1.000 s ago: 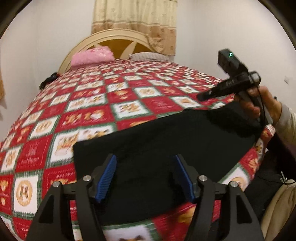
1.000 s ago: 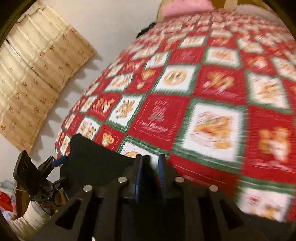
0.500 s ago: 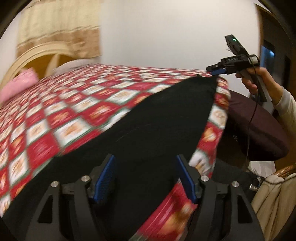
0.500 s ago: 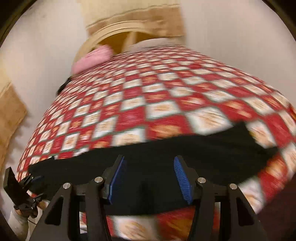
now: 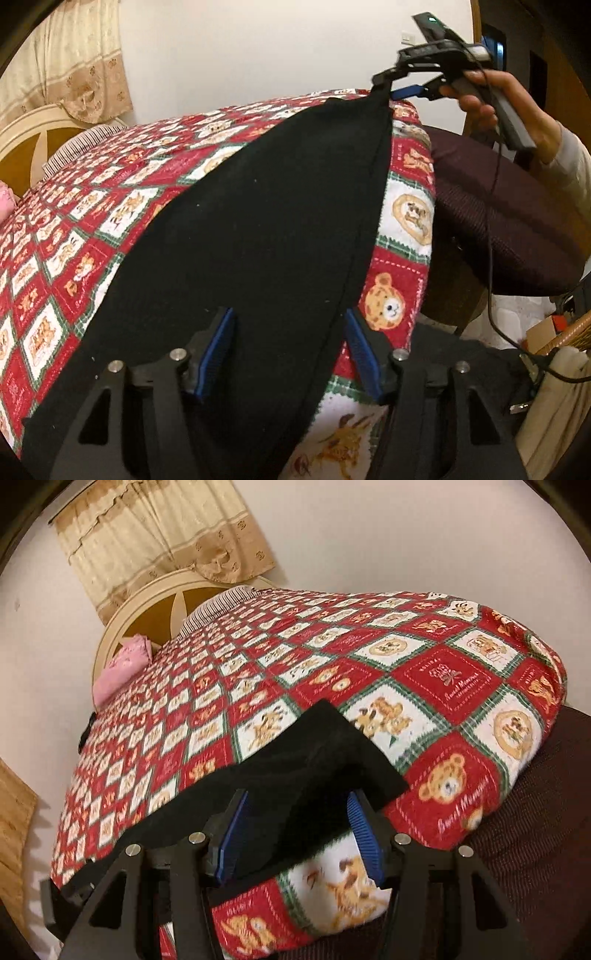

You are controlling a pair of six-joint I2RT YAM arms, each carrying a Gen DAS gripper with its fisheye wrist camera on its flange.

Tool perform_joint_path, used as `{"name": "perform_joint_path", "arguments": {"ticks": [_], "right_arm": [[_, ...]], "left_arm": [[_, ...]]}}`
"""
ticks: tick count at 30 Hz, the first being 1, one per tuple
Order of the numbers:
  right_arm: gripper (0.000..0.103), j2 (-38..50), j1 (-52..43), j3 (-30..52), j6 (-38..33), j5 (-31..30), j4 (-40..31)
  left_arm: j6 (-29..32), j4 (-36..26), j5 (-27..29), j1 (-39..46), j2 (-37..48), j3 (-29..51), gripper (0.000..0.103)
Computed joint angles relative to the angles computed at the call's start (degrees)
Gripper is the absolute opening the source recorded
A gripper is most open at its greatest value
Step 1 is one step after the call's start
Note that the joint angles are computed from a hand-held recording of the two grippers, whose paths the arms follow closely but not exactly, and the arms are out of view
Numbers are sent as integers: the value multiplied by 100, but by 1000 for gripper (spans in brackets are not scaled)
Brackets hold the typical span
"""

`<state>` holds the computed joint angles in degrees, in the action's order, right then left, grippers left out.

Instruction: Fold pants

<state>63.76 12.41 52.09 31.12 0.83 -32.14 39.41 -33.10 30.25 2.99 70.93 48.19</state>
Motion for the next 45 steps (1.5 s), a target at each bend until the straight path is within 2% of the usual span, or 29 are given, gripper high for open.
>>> {"name": "perform_joint_path", "arguments": {"ticks": [2,3,4,5,6,7,12,17,21,24,26,28,30,33,34,35,36,40,45], "right_arm": [[56,197,-172,65,-63,-19,135],[54,334,-243,117,-66,1,174],[48,447,-328,157,-32,-5,203],[23,522,-396,168,-33,-78,270],[14,564,-417,183,-65,-131,293],[14,623,-399,214,-93,-138,355],[10,868,-192,586,-317,7,405],[10,1183,-80,1499,-739,-76,420],[10,1011,-83,1652,-979,-317,757],[10,593,-230,978,-1268,-325,1151],[10,509,-551,501,-1268,-631,1076],[13,423,-839,-29,-1247,-646,1054],[23,205,-1055,-484,-1140,-675,1142],[31,-205,-1313,-837,-1096,-941,1211],[34,-355,-1312,-880,-1117,-856,1166],[42,-492,-1339,-901,-1129,-807,1123],[47,-544,-1435,-896,-1145,-871,1118],[47,-564,-1827,-559,-1151,-1213,893],[47,600,-1526,488,-1592,-1145,295]], "left_arm": [[-9,-53,-60,3,-50,11,57],[-35,-79,-73,12,-35,47,50],[-52,-130,-58,49,-10,95,39],[-82,-183,-31,93,43,166,33],[-89,-311,86,185,100,261,23],[-74,-496,285,290,197,386,12],[-261,-590,406,303,521,623,11],[-312,-687,676,484,438,716,11],[-160,-778,886,541,339,655,11],[-56,-798,853,470,365,543,11],[-10,-816,826,433,505,530,11],[49,-820,810,392,572,528,11],[146,-927,808,395,583,600,11],[241,-1026,789,394,611,670,11],[236,-1023,789,397,615,665,11],[230,-1011,798,405,604,640,11],[221,-993,800,403,593,617,11],[226,-1011,817,404,585,607,11],[242,-998,746,370,535,600,11]]}}
